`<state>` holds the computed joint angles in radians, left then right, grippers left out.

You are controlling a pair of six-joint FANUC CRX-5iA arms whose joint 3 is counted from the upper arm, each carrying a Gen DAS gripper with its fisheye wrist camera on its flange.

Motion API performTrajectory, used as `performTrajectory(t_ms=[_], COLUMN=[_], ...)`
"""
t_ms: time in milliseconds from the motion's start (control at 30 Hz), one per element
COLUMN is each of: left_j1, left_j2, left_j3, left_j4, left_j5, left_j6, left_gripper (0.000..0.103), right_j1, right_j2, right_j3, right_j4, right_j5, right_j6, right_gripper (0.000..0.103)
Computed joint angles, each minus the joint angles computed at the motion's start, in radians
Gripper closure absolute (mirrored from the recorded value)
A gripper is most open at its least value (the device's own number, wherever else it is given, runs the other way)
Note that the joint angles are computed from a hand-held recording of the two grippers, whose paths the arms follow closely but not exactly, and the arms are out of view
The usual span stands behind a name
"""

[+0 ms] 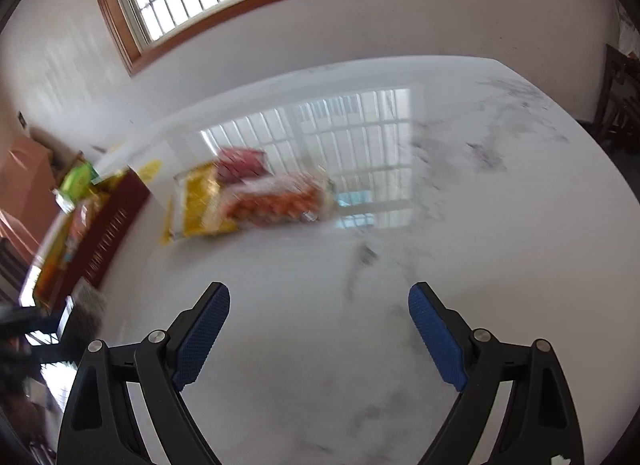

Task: Organize snacks
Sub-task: 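Lift the silver foil pack with the left gripper, then grasp the second orange snack bag with the right gripper while the left gripper holds the silver pack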

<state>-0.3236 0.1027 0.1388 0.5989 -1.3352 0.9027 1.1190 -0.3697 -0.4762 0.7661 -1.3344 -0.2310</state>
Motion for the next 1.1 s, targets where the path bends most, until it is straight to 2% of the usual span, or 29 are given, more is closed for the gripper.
performTrajectory(t_ms=[167, 267, 333, 367, 433, 533, 667, 767, 900, 933, 1000, 1067, 1100], left_j1=[0.018, 0.025, 0.027, 0.028, 0.028, 0.026, 0.019, 0.012, 0.002, -0.001, -0.003, -0.004, -0.004], left_j2=[-0.029, -0.028, -0.029, -0.031, -0.028, -0.024, -0.019, -0.013, -0.008, -0.006, 0.001, 0.006, 0.008], left_j3=[-0.035, -0.038, -0.038, -0.039, -0.039, -0.037, -0.03, -0.021, -0.012, -0.009, 0.001, 0.007, 0.01], left_j4=[0.033, 0.041, 0.038, 0.036, 0.038, 0.042, 0.042, 0.043, 0.041, 0.038, 0.034, 0.028, 0.027], left_j5=[0.004, -0.006, -0.013, -0.011, -0.013, -0.011, -0.009, -0.008, -0.005, -0.005, -0.013, -0.015, -0.014], left_j6=[0.001, 0.012, 0.01, 0.009, 0.008, 0.013, 0.019, 0.027, 0.028, 0.03, 0.038, 0.047, 0.052], left_gripper=[0.066, 0.066, 0.066, 0.066, 0.066, 0.066, 0.066, 0.066, 0.066, 0.066, 0.066, 0.066, 0.066], right_j1=[-0.071, -0.119, -0.162, -0.185, -0.245, -0.309, -0.364, -0.403, -0.466, -0.485, -0.479, -0.457, -0.443], right_j2=[0.04, 0.039, 0.031, 0.036, 0.063, 0.138, 0.246, 0.295, 0.362, 0.368, 0.356, 0.33, 0.309], right_j3=[0.037, 0.065, 0.086, 0.109, 0.181, 0.292, 0.403, 0.461, 0.55, 0.572, 0.554, 0.517, 0.493], right_j4=[0.009, -0.008, -0.068, -0.111, -0.234, -0.36, -0.427, -0.47, -0.608, -0.654, -0.65, -0.619, -0.6], right_j5=[0.096, 0.152, 0.198, 0.202, 0.199, 0.142, 0.069, 0.063, 0.006, -0.008, 0.011, 0.037, 0.044], right_j6=[0.134, 0.319, 0.487, 0.576, 0.78, 1.04, 1.286, 1.402, 1.541, 1.556, 1.532, 1.472, 1.435], right_gripper=[0.012, 0.012, 0.013, 0.014, 0.023, 0.025, 0.027, 0.027, 0.028, 0.03, 0.031, 0.042, 0.055])
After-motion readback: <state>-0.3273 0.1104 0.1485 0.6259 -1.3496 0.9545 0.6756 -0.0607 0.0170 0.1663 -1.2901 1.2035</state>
